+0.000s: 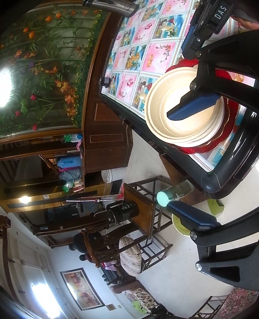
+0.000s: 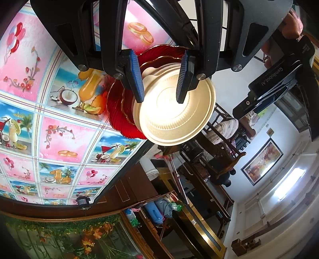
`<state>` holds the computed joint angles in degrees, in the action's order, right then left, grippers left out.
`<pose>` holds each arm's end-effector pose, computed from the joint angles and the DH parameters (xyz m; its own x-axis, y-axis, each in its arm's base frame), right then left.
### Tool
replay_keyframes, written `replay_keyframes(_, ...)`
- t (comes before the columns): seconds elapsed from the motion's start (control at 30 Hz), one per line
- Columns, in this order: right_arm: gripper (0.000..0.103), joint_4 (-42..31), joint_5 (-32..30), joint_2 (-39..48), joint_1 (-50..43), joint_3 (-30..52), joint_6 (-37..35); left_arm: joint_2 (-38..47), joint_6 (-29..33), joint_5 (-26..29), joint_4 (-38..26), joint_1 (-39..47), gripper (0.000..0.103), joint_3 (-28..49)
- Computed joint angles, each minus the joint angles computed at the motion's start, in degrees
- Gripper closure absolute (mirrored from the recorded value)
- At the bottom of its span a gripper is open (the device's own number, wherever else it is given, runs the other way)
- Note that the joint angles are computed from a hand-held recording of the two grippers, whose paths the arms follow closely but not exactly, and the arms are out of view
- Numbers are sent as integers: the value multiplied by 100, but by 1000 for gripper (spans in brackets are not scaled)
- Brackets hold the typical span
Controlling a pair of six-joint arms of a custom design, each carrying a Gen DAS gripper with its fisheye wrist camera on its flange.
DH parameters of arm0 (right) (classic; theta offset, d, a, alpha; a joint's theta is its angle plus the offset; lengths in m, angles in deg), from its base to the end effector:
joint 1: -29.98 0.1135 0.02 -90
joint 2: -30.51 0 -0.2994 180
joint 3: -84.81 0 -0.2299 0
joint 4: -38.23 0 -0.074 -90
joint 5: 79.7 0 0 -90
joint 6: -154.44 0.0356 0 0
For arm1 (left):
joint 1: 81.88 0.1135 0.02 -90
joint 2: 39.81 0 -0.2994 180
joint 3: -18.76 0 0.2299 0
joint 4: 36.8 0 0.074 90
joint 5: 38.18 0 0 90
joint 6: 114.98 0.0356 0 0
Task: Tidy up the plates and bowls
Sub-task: 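Open both tools and withdraw them from the stacked beige bowl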
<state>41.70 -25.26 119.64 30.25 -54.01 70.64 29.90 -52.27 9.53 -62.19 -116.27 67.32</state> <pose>0.2428 0.0218 0.1700 -0.7418 0.0844 -0.6653 -0.3406 0.8072 0.4821 0.1782 -0.0930 0.2385 -0.5488 -0.0354 -0.8352 -0.2427 0.9628 0.1187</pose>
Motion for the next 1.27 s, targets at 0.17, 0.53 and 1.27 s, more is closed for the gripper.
replay_keyframes(0.17, 69, 31, -58, -172, 2, -112, -10, -108, -51, -150, 87, -224, 16, -96)
replay_keyframes(0.53, 69, -21, -146, -229, -90, -150, -76, -272, -217, -134, 166, -414, 0, -155)
replay_keyframes(1.27, 69, 196, 271, -322, 407, -143, 98, -59, -905, -426, -369, -496, 0, -100)
